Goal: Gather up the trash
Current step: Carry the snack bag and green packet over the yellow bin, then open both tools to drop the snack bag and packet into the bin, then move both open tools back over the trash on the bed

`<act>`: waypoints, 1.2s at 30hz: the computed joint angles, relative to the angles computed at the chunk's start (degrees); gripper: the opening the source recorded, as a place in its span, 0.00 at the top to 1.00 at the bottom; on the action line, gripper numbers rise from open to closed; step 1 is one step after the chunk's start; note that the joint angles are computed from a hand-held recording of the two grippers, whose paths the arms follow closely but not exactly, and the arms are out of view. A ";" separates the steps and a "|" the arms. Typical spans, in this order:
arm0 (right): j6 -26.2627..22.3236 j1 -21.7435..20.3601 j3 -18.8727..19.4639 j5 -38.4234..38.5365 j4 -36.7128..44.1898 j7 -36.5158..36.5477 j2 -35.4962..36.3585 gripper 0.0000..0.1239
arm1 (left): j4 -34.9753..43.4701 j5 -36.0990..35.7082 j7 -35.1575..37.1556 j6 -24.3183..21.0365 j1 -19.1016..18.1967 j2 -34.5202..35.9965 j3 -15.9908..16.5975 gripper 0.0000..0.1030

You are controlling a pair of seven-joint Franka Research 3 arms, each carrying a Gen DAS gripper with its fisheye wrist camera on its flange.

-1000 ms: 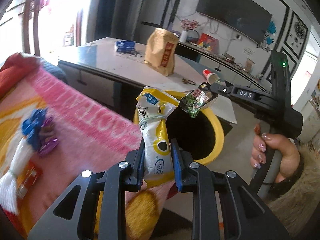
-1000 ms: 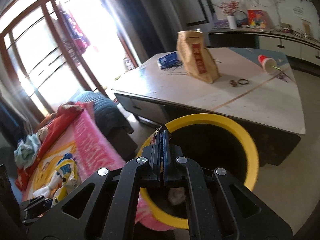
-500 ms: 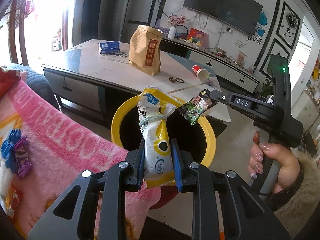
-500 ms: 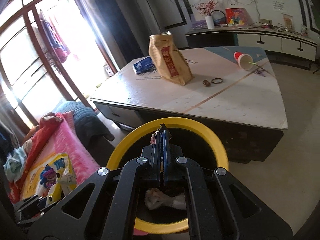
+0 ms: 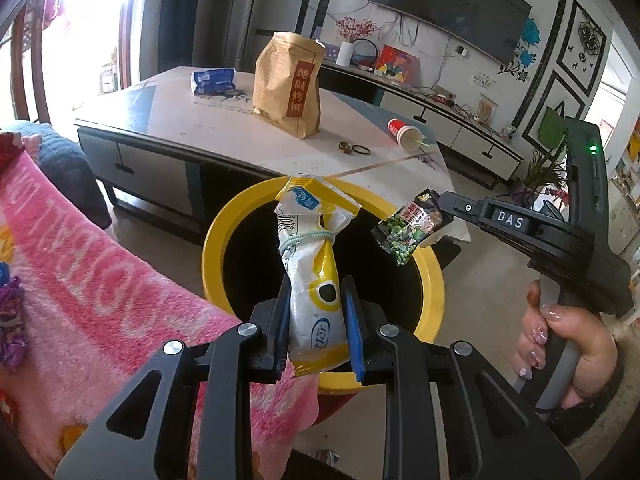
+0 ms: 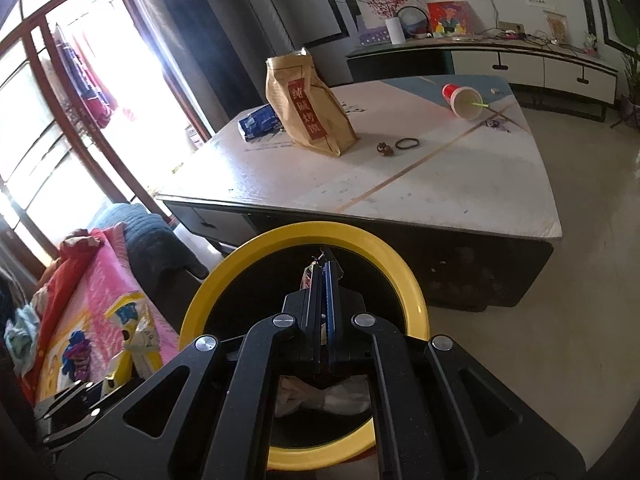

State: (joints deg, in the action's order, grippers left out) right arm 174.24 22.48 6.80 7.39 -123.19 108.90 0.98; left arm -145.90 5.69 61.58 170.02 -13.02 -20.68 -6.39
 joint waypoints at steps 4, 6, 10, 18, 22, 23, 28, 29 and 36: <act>-0.42 0.02 0.10 1.87 0.32 -1.48 0.47 1.00 | 0.56 -0.38 0.24 1.70 -0.13 2.02 0.25 0.78; -0.60 -0.01 0.34 4.34 0.52 -3.34 0.65 1.00 | 0.88 -0.69 0.49 2.13 -0.43 2.85 0.51 0.78; -0.42 0.18 0.21 4.78 0.35 -2.89 0.52 0.98 | 1.78 -1.65 0.26 2.71 -0.39 4.50 0.69 0.69; -0.10 0.32 0.13 4.42 0.19 -0.93 0.37 0.74 | -0.22 2.44 -5.08 5.06 4.07 1.67 -2.63 0.11; 0.14 0.56 0.33 3.92 0.07 -0.86 -0.12 0.60 | -1.97 5.30 -8.79 4.84 6.44 -1.33 -4.34 0.06; 0.56 0.58 0.23 2.42 -0.19 0.47 -0.33 0.56 | -2.27 6.29 -9.79 4.53 7.28 -2.05 -4.96 0.06; 1.92 0.58 0.66 -0.98 -0.83 2.33 -1.36 0.53 | -4.06 10.30 -13.63 4.04 9.80 -5.97 -6.57 0.06; 2.04 0.58 0.76 -0.96 -0.90 2.25 -1.48 0.52 | -4.40 10.98 -14.23 3.83 10.17 -6.80 -6.82 0.06; 2.64 0.69 1.73 -2.10 -1.47 2.20 -2.76 0.47 | -7.04 13.53 -17.13 2.11 11.11 -12.32 -6.60 0.06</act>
